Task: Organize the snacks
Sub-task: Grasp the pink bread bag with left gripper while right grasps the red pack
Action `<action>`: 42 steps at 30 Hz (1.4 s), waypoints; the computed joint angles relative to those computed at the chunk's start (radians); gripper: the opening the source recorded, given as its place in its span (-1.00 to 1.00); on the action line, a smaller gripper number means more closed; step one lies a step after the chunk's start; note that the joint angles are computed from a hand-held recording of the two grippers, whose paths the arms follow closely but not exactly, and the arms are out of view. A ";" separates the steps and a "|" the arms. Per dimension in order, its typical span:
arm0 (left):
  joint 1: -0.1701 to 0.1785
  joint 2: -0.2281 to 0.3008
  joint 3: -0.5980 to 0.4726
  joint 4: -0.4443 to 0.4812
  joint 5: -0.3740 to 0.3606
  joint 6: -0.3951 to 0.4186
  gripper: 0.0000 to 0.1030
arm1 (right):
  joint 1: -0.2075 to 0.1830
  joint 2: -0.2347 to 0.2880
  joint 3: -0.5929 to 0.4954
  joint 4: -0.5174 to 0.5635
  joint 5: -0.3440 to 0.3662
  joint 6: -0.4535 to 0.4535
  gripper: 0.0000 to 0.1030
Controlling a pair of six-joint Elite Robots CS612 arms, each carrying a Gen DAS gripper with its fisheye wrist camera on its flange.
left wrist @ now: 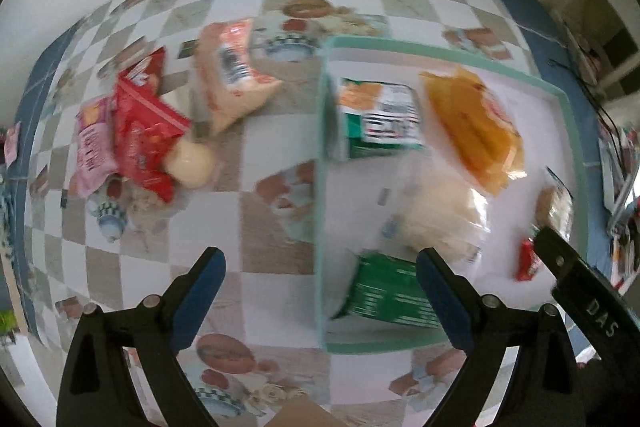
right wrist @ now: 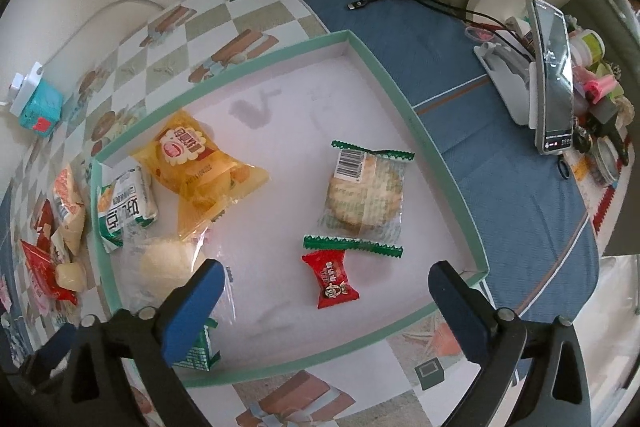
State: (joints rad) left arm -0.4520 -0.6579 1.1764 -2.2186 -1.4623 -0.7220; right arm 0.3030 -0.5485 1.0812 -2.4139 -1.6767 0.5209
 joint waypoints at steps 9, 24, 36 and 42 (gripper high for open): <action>0.045 -0.061 0.097 -0.034 0.097 -0.167 0.87 | 0.023 0.007 -0.025 -0.005 -0.012 -0.028 1.00; 0.117 -0.133 0.228 -0.019 0.157 -0.390 0.87 | 0.097 0.076 -0.177 0.063 0.010 -0.131 1.00; 0.160 -0.166 0.300 -0.055 0.126 -0.472 0.87 | 0.140 0.140 -0.303 0.130 0.035 -0.160 1.00; 0.172 -0.168 0.310 -0.061 0.115 -0.485 0.87 | 0.153 0.163 -0.344 0.130 0.051 -0.162 1.00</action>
State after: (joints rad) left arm -0.2799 -0.8255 1.4860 -2.2795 -1.3474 -1.2073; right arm 0.4563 -0.3855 0.7370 -2.2838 -1.6261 0.3591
